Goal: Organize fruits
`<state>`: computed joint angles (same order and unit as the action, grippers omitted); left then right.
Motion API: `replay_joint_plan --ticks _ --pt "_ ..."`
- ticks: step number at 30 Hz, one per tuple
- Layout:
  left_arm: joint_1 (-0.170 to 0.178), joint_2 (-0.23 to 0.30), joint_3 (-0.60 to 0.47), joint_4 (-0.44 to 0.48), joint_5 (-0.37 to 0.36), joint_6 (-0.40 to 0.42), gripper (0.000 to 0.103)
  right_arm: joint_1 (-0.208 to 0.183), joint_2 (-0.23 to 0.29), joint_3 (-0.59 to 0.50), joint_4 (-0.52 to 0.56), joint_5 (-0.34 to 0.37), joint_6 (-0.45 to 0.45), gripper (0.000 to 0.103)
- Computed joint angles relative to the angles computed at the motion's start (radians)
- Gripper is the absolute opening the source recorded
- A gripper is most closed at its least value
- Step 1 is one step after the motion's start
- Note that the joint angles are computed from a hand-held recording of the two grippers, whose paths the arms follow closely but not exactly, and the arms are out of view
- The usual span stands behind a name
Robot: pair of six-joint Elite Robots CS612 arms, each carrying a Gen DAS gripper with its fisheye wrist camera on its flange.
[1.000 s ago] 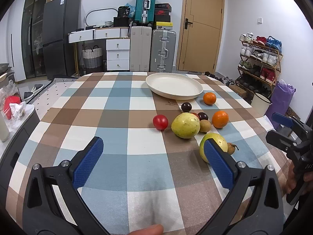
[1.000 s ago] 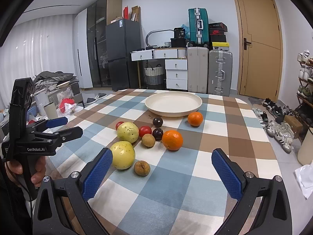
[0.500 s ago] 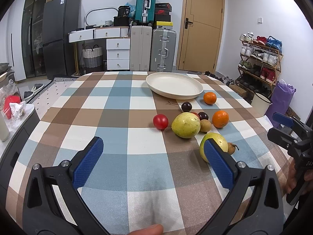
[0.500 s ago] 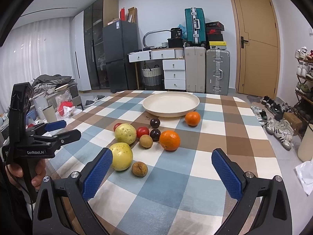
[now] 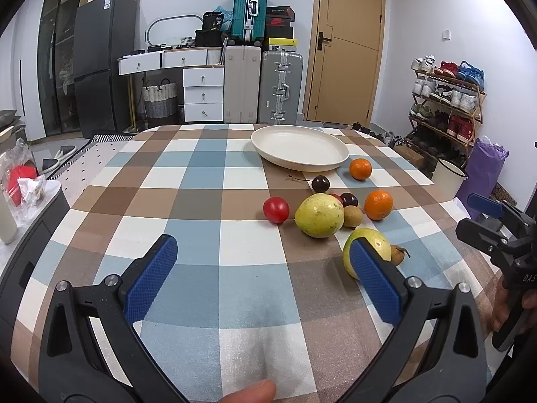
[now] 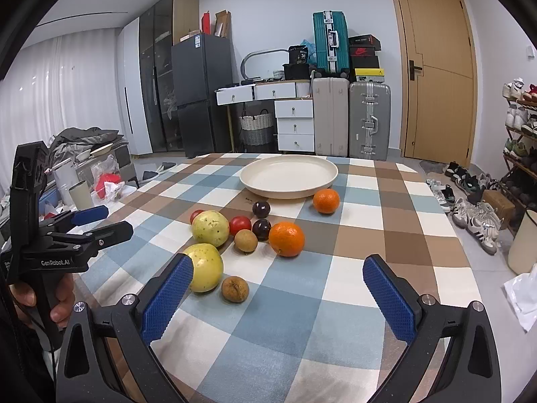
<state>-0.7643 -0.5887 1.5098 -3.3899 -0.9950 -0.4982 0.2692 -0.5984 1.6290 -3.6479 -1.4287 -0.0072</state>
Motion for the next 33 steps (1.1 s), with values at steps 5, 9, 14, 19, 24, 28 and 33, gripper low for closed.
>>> replay_joint_plan --ticks 5,9,14,19,24,28,33 --pt "-0.001 0.001 -0.004 0.000 -0.009 0.014 0.102 0.001 0.001 -0.002 0.006 0.000 0.000 0.103" --pt "-0.002 0.002 -0.007 0.005 -0.015 0.019 0.102 0.001 0.001 -0.002 0.005 0.000 0.002 0.103" --pt "0.005 -0.006 -0.004 0.047 -0.075 0.004 0.102 0.001 0.001 -0.003 0.005 0.000 0.001 0.103" --pt "-0.003 -0.004 0.009 -0.004 -0.025 -0.006 0.102 0.003 0.002 -0.004 0.005 0.000 0.002 0.103" --pt "0.001 -0.008 0.014 0.009 -0.021 -0.043 0.102 0.003 0.003 -0.004 0.004 0.001 -0.001 0.103" --pt "-0.001 -0.008 0.012 0.015 -0.016 -0.033 0.102 0.002 0.003 -0.004 0.006 0.004 0.002 0.103" --pt "-0.009 -0.007 0.008 0.020 0.010 -0.015 0.102 0.003 0.001 -0.001 0.013 0.004 0.000 0.103"
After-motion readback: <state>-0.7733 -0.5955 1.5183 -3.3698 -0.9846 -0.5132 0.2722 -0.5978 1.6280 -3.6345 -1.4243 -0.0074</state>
